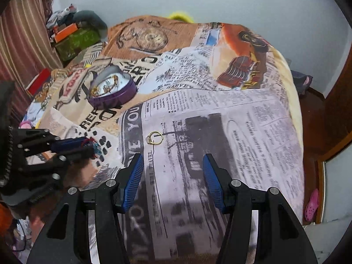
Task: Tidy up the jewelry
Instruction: 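Move left gripper to beaded bracelet while right gripper moves to a gold ring, then grasp red-and-blue beaded bracelet with left gripper while right gripper grasps gold ring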
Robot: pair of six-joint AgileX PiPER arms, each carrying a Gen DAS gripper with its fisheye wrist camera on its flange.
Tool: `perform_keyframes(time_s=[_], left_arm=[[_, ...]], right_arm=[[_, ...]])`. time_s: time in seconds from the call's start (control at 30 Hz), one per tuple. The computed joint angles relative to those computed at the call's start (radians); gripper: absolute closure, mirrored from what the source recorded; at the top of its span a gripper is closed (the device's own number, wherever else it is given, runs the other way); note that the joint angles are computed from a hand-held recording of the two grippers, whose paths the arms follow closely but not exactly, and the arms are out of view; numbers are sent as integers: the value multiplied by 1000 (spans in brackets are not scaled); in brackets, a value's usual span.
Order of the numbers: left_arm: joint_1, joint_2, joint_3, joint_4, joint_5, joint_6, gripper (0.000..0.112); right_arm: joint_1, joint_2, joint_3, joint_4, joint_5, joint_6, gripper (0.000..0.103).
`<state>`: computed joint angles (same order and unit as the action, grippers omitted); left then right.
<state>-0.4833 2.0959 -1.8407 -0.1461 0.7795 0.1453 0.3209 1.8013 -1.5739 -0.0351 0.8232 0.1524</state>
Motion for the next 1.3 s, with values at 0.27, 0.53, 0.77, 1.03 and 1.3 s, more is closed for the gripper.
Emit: perform_keyframes(time_s=[0.27, 0.53, 0.77, 1.03, 1.3], left_arm=[[0, 3, 1, 57, -34, -62, 106], [32, -9, 8, 40, -46, -91, 107], [37, -80, 48, 74, -82, -118, 107], [46, -161, 65, 100, -108, -131, 107], [69, -198, 48, 97, -118, -115, 107]], right_arm=[[1, 111, -110, 45, 28, -78, 69], [-5, 98, -85, 75, 2, -64, 83], [-3, 41, -68, 89, 3, -51, 84], [45, -27, -114, 19, 3, 16, 83], [110, -31, -203, -37, 9, 47, 83]])
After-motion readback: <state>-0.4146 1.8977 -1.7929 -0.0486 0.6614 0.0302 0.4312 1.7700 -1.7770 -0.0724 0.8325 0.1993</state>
